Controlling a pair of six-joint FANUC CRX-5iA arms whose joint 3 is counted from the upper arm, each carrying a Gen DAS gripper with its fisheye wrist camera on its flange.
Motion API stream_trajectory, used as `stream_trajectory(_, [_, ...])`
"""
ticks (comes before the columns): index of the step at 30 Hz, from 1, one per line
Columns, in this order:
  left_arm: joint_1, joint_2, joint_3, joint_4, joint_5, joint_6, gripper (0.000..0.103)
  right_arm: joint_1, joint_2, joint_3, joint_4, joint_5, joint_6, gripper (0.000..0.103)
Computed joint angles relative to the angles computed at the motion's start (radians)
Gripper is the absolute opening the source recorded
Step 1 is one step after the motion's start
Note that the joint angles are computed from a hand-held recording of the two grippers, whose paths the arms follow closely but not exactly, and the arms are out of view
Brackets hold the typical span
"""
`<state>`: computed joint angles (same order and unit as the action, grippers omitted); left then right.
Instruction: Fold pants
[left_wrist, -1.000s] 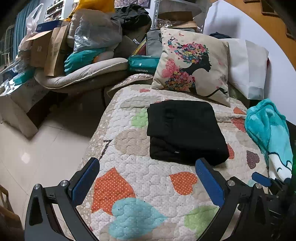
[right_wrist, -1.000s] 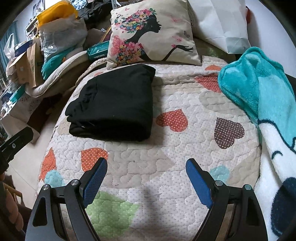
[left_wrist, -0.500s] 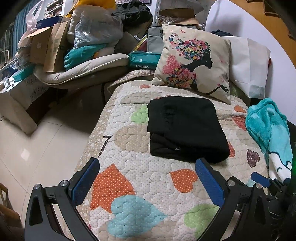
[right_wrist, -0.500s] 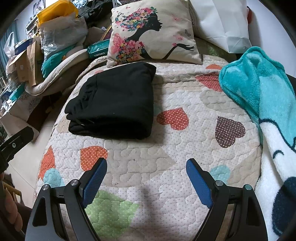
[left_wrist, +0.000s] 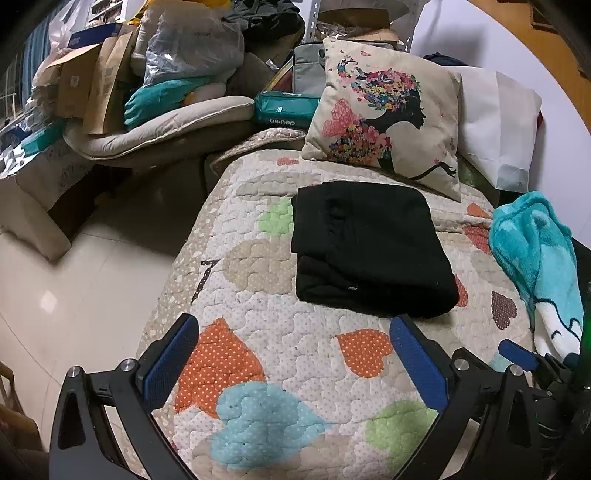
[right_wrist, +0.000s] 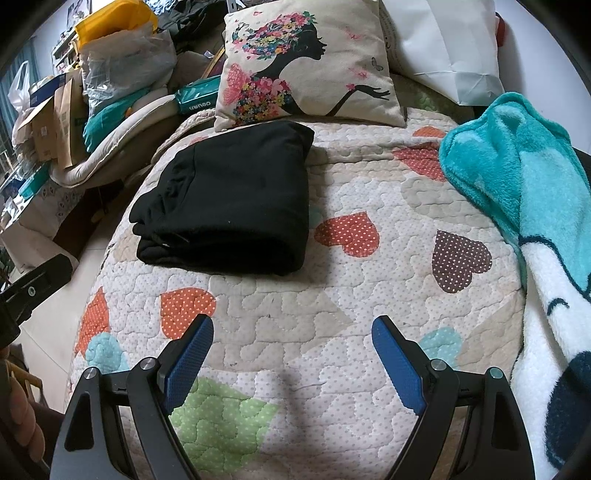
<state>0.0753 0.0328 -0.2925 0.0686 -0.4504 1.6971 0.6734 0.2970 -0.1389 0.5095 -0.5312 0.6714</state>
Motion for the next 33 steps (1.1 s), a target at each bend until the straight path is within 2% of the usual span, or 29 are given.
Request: stream_trajectory(33, [0.009,0.014,-0.001,0.055,-0.024,-0.042,0.103,-0.001,0.008,0.003,-0.007,-0.001,0.012,0.092])
